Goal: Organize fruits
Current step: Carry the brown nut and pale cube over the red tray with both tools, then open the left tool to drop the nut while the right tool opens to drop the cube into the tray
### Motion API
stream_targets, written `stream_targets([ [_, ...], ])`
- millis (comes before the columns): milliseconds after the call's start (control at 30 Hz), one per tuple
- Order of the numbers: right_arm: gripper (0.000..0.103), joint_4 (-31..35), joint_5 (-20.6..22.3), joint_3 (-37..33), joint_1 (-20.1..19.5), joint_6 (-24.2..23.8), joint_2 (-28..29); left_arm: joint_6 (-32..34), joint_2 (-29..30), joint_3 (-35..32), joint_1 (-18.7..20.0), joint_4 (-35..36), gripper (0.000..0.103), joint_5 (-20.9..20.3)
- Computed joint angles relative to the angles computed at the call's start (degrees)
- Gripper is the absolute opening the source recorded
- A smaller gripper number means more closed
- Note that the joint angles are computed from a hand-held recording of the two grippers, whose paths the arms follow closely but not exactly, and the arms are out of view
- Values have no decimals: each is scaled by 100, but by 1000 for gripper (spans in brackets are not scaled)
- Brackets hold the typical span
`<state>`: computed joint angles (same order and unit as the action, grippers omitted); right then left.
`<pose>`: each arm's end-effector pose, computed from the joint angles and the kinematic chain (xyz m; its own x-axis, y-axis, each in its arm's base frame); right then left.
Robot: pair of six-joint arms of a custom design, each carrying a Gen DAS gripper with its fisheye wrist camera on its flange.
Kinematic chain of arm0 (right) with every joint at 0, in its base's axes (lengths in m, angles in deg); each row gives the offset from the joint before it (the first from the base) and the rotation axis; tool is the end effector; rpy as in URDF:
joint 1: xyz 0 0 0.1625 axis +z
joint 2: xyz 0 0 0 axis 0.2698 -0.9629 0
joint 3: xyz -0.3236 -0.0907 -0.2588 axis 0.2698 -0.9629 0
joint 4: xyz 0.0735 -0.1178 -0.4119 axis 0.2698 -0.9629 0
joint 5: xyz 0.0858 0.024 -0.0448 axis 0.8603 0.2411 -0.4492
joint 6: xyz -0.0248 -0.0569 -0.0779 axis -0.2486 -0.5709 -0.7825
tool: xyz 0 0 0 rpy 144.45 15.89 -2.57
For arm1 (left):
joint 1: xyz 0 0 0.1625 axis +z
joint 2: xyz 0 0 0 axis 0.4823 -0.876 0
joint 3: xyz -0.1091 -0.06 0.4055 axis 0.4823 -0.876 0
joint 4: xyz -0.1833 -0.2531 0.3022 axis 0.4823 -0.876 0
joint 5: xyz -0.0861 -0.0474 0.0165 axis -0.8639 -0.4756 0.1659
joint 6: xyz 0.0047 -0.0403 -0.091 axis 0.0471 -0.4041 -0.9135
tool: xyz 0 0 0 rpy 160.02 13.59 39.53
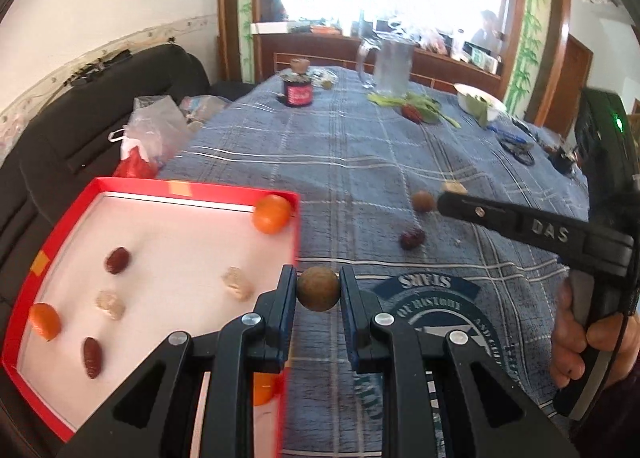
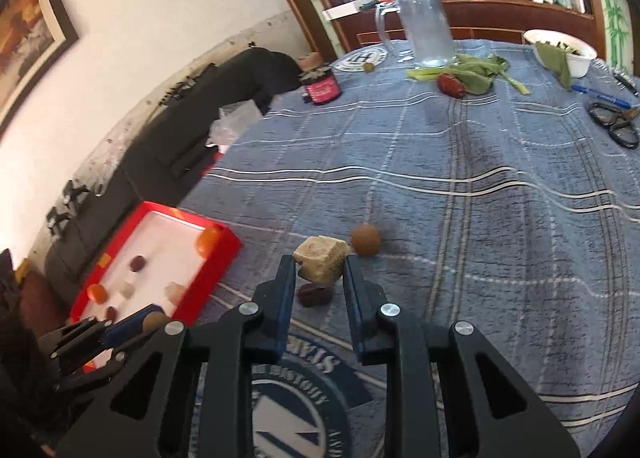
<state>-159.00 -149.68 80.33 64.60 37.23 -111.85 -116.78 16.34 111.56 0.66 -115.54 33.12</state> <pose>0.0599 -0.4535 0.1802 -0.9043 -0.2942 0.3094 -0.4199 0.7438 -0.5200 -0.2380 -0.3818 0.0463 -0.7288 0.1038 -0.6768 0.5338 0.7052 -0.4667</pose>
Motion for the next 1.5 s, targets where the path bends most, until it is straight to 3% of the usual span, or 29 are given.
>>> stream_targets([
  [400, 27, 795, 710, 55, 25, 221, -47, -696, -929, 498, 155, 669, 20, 565],
  [600, 27, 850, 841, 27, 408, 384, 234, -934, -1272, 642, 307, 942, 20, 791],
  [800, 27, 680, 683, -183, 920, 474, 779, -1097, -1471, 710, 481, 1164, 20, 961],
  [1033, 27, 394, 169, -596, 1358, 745, 1449, -967, -1514, 715, 656, 1096, 20, 965],
  [1500, 27, 413, -412, -991, 1602, 829, 2058, -962, -1552, 592, 870, 1421, 20, 764],
])
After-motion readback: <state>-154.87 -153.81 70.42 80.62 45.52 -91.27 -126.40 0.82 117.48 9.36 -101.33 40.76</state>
